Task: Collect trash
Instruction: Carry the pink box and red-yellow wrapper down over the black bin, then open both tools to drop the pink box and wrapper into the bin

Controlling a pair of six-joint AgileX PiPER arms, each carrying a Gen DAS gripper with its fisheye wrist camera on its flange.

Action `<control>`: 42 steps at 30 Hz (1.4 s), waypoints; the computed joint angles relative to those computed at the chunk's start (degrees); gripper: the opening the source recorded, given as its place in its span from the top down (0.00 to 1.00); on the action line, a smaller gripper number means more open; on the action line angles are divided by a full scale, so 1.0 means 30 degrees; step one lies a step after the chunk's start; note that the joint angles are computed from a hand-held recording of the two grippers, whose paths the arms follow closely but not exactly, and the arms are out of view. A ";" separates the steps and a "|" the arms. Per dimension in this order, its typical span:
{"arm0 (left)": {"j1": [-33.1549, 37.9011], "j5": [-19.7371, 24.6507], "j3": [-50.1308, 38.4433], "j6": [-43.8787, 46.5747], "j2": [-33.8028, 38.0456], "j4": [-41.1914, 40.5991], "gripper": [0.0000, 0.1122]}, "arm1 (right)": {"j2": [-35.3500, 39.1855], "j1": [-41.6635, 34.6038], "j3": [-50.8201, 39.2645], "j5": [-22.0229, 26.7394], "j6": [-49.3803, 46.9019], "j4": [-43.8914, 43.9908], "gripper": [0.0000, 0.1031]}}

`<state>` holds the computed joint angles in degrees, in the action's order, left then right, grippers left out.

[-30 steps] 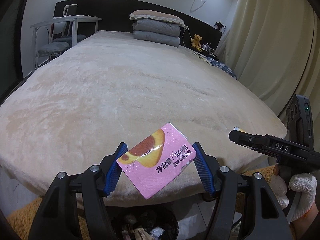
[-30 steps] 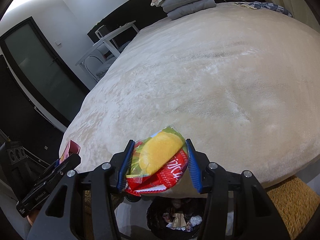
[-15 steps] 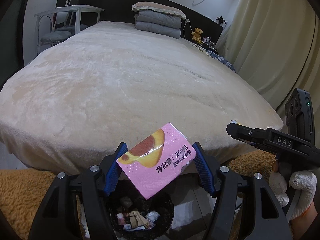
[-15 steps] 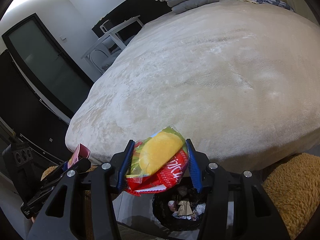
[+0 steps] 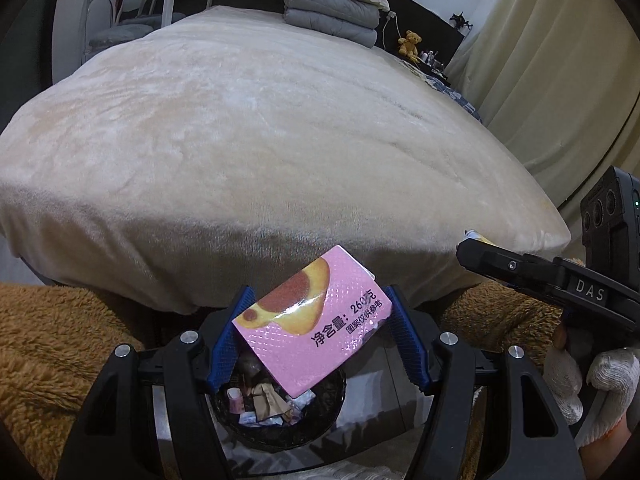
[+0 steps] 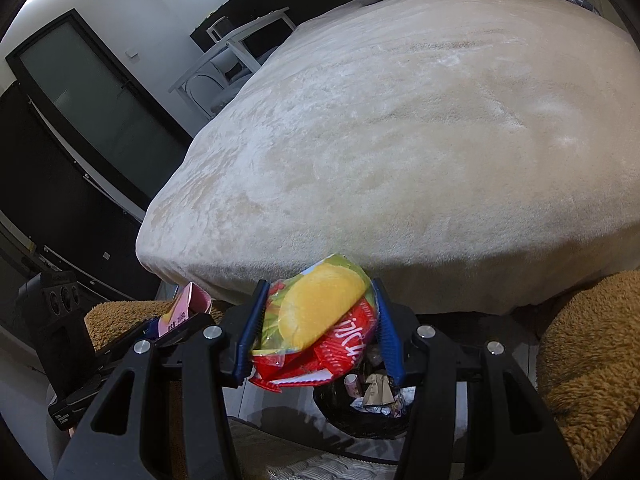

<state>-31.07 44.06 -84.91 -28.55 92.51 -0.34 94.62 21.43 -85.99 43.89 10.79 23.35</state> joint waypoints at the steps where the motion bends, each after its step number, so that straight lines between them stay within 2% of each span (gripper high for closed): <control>1: 0.0088 0.0195 0.0018 0.0074 0.0100 -0.0266 0.43 | 0.0077 0.0048 0.0013 0.0098 0.0036 0.0051 0.51; 7: 0.0952 0.1076 0.0566 0.1100 0.0781 -0.2972 0.43 | 0.0821 0.0092 0.0091 0.1073 0.0201 0.1106 0.51; 12: 0.1147 0.1608 0.0782 0.1523 0.1326 -0.4141 0.43 | 0.1534 -0.0158 0.0186 0.1907 -0.0193 0.2566 0.51; 23: 0.1623 0.3202 0.0108 0.1524 0.2712 -0.5458 0.42 | 0.2834 -0.0280 -0.0499 0.3030 0.0352 0.3296 0.51; 31: 0.1641 0.3244 0.0155 0.1539 0.2745 -0.5997 0.41 | 0.3017 -0.0471 -0.0319 0.2888 0.0386 0.3937 0.50; 32: 0.1738 0.3207 0.0266 0.1714 0.2683 -0.6183 0.40 | 0.3005 -0.0587 -0.0183 0.2753 0.0249 0.4279 0.48; 34: 0.1744 0.3062 0.0400 0.1483 0.2546 -0.6044 0.29 | 0.2852 -0.0678 0.0177 0.2234 0.0413 0.4609 0.29; 42: 0.1985 0.2580 0.0730 0.1376 0.2193 -0.5858 0.28 | 0.2270 -0.0978 0.0809 0.1647 0.0329 0.4922 0.28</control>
